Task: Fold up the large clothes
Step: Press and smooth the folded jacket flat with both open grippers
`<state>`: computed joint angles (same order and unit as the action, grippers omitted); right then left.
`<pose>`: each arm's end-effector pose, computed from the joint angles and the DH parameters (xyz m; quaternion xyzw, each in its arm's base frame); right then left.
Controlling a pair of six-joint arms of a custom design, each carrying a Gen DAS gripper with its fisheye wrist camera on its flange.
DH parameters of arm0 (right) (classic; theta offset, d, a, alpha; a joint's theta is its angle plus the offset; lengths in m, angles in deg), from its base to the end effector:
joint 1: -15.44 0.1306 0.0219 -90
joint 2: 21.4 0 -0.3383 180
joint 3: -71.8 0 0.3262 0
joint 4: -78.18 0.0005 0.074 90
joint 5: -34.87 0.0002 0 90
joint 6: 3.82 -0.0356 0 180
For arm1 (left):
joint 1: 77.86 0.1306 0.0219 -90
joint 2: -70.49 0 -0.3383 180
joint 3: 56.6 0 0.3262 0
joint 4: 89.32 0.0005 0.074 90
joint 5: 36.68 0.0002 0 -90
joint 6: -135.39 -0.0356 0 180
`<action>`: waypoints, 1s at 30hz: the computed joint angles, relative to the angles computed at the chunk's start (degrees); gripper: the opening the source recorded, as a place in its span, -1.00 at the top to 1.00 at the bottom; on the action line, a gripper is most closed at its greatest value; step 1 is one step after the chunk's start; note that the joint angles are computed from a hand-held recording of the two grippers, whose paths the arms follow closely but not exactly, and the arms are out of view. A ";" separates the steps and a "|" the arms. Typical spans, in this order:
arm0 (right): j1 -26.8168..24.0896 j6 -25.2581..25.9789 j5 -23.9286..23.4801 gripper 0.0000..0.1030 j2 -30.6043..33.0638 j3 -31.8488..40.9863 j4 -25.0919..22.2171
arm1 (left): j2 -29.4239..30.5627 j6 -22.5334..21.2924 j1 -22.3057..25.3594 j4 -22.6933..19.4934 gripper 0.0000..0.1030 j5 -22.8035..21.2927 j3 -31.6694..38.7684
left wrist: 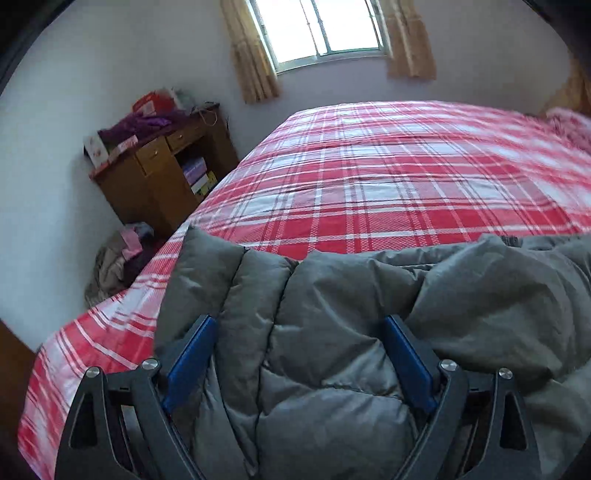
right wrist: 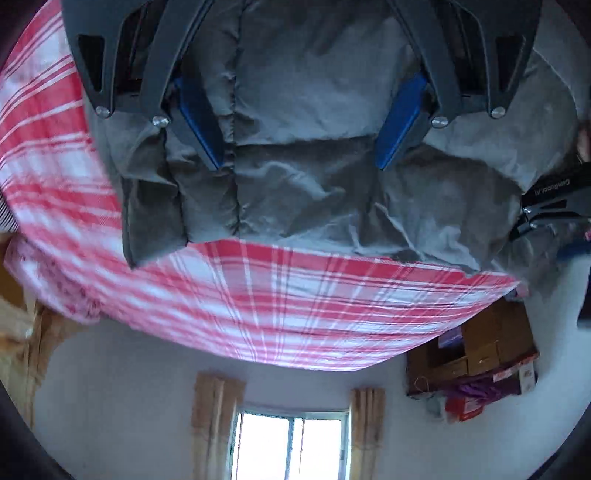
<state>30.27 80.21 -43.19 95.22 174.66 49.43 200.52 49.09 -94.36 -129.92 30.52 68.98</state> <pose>0.5534 0.1384 0.2818 -0.0286 0.9109 -0.0213 0.4111 0.6175 -0.1690 0.2886 0.0259 0.9086 0.1141 0.4010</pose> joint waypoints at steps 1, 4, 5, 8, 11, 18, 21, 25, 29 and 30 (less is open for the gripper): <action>-0.11 -0.34 -0.57 -0.67 0.04 -0.30 0.43 | -0.12 0.32 0.06 0.91 -0.85 -0.05 -0.74; -0.14 -0.89 -1.06 -0.67 0.50 -0.53 1.09 | 0.90 1.67 0.32 1.07 -0.90 0.92 -0.30; -0.02 -1.24 -1.01 -0.67 0.82 -0.22 0.99 | 1.73 2.24 0.49 0.57 -0.91 1.53 0.76; -0.21 -2.31 -1.17 -0.67 1.18 -0.25 0.97 | 2.95 3.24 1.00 -0.80 -0.93 2.85 2.66; -0.36 -2.78 -1.40 -0.67 1.75 0.45 0.15 | 3.36 3.86 1.30 -1.45 -0.94 3.67 3.13; -0.40 -3.17 -1.22 -0.70 4.20 3.98 -3.58 | 5.59 5.03 1.74 -5.05 -0.97 5.04 6.69; -0.44 -3.28 -1.28 -0.72 5.11 5.37 -5.37 | 6.49 5.00 1.71 -6.58 -0.98 4.77 8.20; -0.30 -3.33 -0.83 -0.74 6.30 7.26 -7.85 | 7.21 4.87 1.68 -7.88 -0.98 4.50 9.44; -0.17 -3.24 -0.10 -0.76 7.03 8.44 -9.48 | 7.75 4.90 1.69 -8.54 -0.98 4.48 10.28; -0.12 -3.22 0.12 -0.77 7.25 8.78 -9.82 | 7.79 4.89 1.72 -8.60 -0.98 4.52 10.32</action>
